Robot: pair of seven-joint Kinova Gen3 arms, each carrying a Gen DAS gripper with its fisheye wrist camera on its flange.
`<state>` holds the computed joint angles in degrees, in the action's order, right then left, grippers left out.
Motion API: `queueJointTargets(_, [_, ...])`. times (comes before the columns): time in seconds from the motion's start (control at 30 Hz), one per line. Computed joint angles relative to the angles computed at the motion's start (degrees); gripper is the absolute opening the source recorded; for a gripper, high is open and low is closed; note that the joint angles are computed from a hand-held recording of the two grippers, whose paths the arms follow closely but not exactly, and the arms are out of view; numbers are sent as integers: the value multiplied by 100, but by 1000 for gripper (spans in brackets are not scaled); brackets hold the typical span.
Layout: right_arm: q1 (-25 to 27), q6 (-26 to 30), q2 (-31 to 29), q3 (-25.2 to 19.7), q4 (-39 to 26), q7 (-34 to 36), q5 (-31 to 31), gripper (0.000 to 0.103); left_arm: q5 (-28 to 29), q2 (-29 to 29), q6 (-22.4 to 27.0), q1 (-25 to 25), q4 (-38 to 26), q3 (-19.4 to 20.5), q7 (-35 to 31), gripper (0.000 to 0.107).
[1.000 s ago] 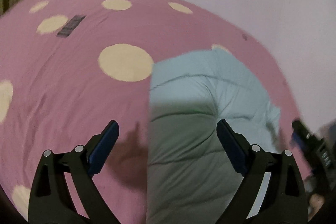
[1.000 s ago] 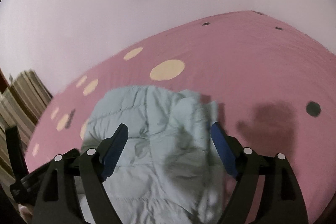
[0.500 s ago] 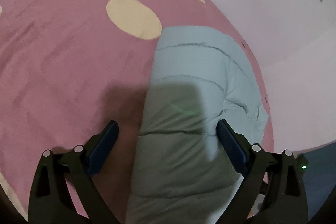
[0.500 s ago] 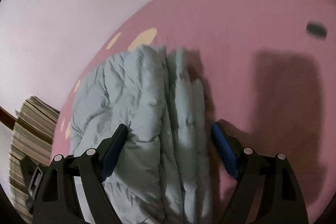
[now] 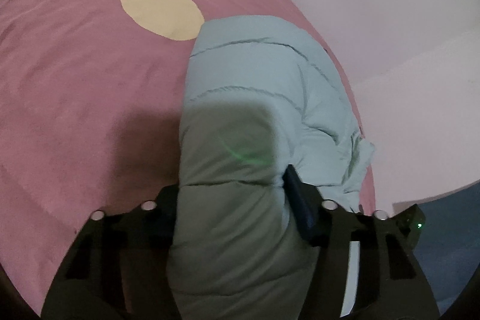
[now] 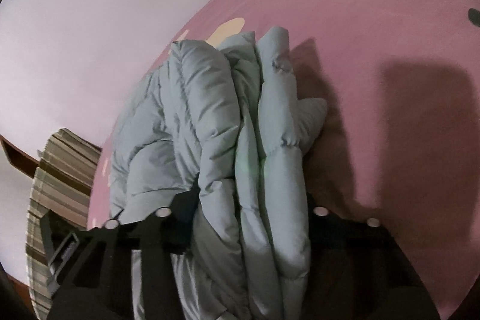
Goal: Fold large clothes
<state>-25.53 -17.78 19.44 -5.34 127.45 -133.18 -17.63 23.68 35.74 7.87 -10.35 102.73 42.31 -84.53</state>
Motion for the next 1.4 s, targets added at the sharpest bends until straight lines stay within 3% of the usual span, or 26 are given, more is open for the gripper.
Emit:
queueJointTargets(0.17, [-192, -259, -35, 66, 72, 120, -109, 31, -80, -76, -131, -143, 124, 184, -14, 41])
queueJointTargets(0.3, [-578, -344, -118, 285, 44, 555, -552, 29, -138, -328, -64, -20, 88, -6, 70, 37])
queueJointTargets(0.43, [-648, -435, -126, 210, -92, 808, -652, 28, -111, -635, -141, -353, 295, 213, 14, 35])
queueJointTargets(0.53, [-532, -516, -31, 41, -290, 798, -487, 28, -112, -1004, -239, -772, 578, 492, -39, 35])
queueJointTargets(0.7, [-325, -329, 290, -148, -947, 715, -70, 28, -125, -1266, -158, -1156, 575, 545, -139, 35])
queueJointTargets(0.8, [-185, -219, 585, -257, -1397, 607, 247, 28, -55, -1314, -65, -1173, 480, 325, -234, 35])
queueJointTargets(0.9, [-52, -124, 801, -385, -1680, 474, 476, 28, -44, -1259, 60, -782, 216, -272, -286, 35])
queueJointTargets(1.13, [117, 401, 1276, -498, -2329, 314, 813, 28, 126, -858, 419, -203, -247, -1216, -402, 35])
queueJointTargets(1.27, [42, 485, 1477, -428, -2552, 222, 810, 28, 322, -678, 325, -299, -150, -1170, -647, 36])
queueJointTargets(1.4, [84, 548, 1564, -461, -2622, 160, 845, 28, 266, -566, 258, -111, -186, -1375, -642, 38])
